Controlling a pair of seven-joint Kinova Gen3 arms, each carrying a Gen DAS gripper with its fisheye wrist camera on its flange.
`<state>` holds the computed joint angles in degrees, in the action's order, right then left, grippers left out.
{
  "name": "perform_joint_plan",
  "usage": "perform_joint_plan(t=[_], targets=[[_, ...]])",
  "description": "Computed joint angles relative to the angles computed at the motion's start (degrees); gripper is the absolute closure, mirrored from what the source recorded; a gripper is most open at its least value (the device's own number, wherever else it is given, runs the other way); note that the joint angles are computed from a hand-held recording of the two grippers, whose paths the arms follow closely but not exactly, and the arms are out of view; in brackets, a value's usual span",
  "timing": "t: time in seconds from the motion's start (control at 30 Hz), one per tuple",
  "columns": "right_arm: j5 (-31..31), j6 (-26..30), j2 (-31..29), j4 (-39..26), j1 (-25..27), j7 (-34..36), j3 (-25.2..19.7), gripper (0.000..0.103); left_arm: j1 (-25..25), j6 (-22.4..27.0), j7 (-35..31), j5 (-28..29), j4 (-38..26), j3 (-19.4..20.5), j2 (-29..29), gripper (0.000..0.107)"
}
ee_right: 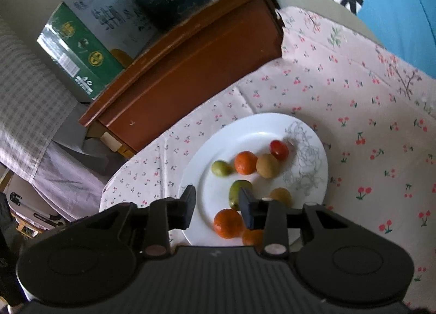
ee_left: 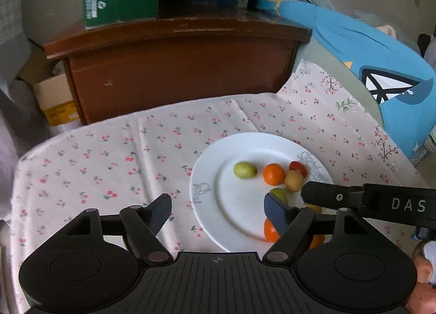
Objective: Organize fruits
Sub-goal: 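Grasp a green fruit with the left tool while the right tool grasps a kiwi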
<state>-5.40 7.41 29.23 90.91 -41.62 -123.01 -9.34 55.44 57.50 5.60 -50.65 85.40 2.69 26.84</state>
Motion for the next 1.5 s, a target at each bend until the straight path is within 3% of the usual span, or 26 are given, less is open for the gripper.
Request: perform_joint_plan(t=[0.3, 0.43, 0.53, 0.63, 0.83, 1.2, 1.4, 1.5], targets=[[1.22, -1.28, -3.09, 3.84, -2.62, 0.00, 2.54, 0.063, 0.51, 1.30, 4.56, 3.41, 3.70, 1.73, -2.89, 0.028], [2.15, -1.28, -4.55, 6.03, -6.73, -1.96, 6.95, 0.063, 1.60, 2.97, 9.25, 4.00, 5.29, 2.57, -3.61, 0.028], [2.45, -1.62, -5.60, 8.06, -7.90, -3.35, 7.70, 0.063, 2.02, 5.59, 10.90, 5.12, 5.34, 3.47, -3.34, 0.028], [3.72, -1.67, -6.56, 9.91, -12.48, -5.41, 12.06, 0.063, 2.55, 7.11, 12.63, 5.97, 5.95, 4.15, -3.29, 0.028], [6.78, -1.45, -7.25, 12.25, -18.66, -8.90, 17.43, 0.063, 3.20, 7.00, 16.47, 7.68, 7.86, 5.36, -3.47, 0.028], [11.09, 0.12, -5.47, 11.70, -20.41, -12.02, 17.61, 0.063, 4.01, 8.63, 19.02, 9.74, 9.59, 5.42, -2.43, 0.028], [12.44, 0.35, -4.01, 10.58, -20.12, -12.50, 16.88, 0.063, 5.51, 8.79, 24.65, 5.15, 12.05, 4.82, -2.88, 0.028], [13.26, -0.20, -3.40, 10.49, -21.90, -12.97, 18.72, 0.063, 5.62, 6.85, 28.90, 2.41, 13.87, 4.68, -3.85, 0.028]])
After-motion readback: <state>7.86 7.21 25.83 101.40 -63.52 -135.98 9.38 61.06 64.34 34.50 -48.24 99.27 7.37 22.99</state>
